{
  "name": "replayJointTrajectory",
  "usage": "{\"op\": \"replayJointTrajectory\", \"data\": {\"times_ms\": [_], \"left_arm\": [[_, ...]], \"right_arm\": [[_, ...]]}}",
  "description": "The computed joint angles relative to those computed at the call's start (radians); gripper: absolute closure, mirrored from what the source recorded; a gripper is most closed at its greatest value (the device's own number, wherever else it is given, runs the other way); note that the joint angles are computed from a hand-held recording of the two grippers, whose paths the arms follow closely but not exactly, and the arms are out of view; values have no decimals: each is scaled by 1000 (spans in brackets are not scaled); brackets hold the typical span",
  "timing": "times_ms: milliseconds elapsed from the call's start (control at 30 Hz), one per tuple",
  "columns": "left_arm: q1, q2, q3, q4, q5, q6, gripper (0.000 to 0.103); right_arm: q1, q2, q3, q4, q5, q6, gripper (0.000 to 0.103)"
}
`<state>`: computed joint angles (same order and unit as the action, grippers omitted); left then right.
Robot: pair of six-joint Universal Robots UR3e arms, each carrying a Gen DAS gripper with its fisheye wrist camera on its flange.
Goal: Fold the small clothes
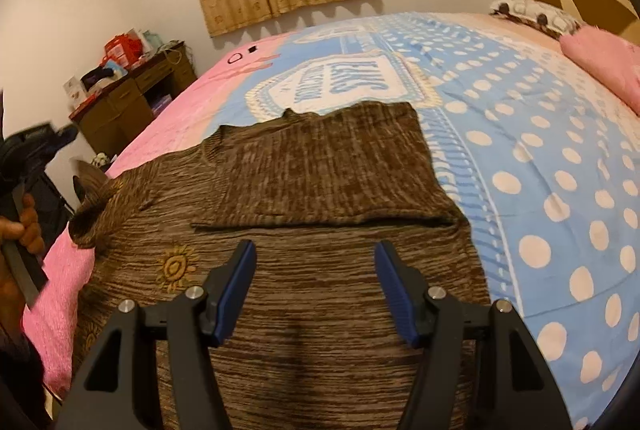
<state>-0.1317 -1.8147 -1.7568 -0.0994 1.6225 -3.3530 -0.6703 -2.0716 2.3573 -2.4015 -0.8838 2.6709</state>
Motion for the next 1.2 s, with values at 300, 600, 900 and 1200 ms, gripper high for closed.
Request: {"op": "replayJointTrajectory", "data": {"times_ms": [300, 600, 900, 1200], "left_arm": [[-109, -63, -30, -88, -35, 30, 95], [362, 527, -570, -124, -94, -25, 95], [1046, 1047, -799, -522, -481, 238, 94], [1212, 952, -883, -494, -717, 255, 93]], "right_arm": [[-74, -18, -3, 105, 26, -96, 38], [241, 246, -234, -56, 108, 132, 36], [799, 1100, -1137, -92, 75, 532, 46], [1023, 1613, -1986, 272, -210, 574, 48]]}}
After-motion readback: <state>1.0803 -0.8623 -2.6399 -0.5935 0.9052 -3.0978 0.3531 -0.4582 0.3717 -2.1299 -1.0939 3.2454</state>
